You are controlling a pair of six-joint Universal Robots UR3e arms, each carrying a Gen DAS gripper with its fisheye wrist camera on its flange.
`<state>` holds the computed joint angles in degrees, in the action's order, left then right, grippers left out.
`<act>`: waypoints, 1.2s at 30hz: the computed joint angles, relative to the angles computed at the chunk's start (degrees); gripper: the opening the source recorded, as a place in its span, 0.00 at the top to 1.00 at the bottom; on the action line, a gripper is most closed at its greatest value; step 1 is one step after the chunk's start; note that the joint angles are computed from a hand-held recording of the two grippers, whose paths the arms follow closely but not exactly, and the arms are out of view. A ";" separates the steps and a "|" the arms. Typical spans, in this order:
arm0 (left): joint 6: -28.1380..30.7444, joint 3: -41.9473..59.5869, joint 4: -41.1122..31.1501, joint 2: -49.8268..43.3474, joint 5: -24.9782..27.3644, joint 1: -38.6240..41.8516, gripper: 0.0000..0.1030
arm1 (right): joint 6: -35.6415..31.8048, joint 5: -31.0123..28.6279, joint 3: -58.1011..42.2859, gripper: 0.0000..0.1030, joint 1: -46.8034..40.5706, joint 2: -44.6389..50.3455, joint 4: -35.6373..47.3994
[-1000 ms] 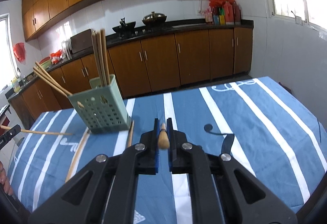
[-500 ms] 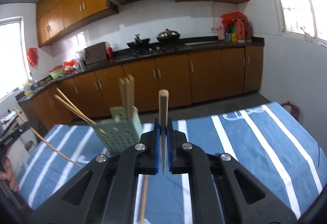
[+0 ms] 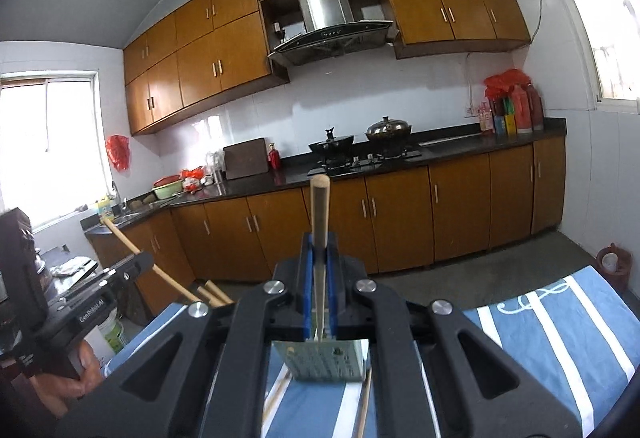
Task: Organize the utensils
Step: 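Lift both held chopsticks upright and lower them into the green holder, then open both tools to release the chopsticks into the green holder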
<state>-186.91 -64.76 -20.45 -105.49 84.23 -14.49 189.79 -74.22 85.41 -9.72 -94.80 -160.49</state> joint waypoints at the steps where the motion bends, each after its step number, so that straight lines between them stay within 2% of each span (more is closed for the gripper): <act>1: -0.50 2.71 -0.27 -2.08 0.94 -0.60 0.93 | -0.06 -1.28 -1.12 0.93 0.73 1.74 -0.79; 5: -1.76 9.29 -0.98 -8.44 3.85 -2.11 0.93 | -1.02 -5.37 -5.99 0.93 3.07 8.74 -2.22; 11: -1.68 11.32 -1.60 -13.19 4.37 -2.69 0.93 | -0.49 -5.13 -10.53 0.93 3.50 16.07 -0.16; 17: -1.33 12.81 -3.45 -15.45 4.26 -3.20 0.93 | -0.77 -5.20 -10.45 0.93 3.86 18.56 0.06; 22: -1.24 12.51 -5.10 -15.18 3.48 -3.05 0.93 | -0.93 -5.33 -9.90 0.90 4.12 18.80 0.20; 24: -1.45 12.51 -5.34 -15.01 3.41 -3.04 0.92 | -0.77 -5.33 -9.67 0.83 4.12 18.50 0.15; 26: -1.50 12.30 -5.55 -14.68 3.24 -2.79 0.92 | -0.74 -5.37 -8.85 0.81 3.97 17.78 -0.35; 30: -1.71 11.05 -5.33 -13.29 2.95 -2.15 0.92 | -0.74 -5.44 -7.00 0.80 3.63 15.77 -1.24; 36: -2.51 4.89 -2.96 -8.37 2.59 -1.32 0.92 | -0.88 -5.36 0.94 0.78 2.21 9.01 -3.99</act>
<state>-189.42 -59.87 -23.41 -113.86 86.83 -15.81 188.91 -79.59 86.35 -7.51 -85.79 -164.47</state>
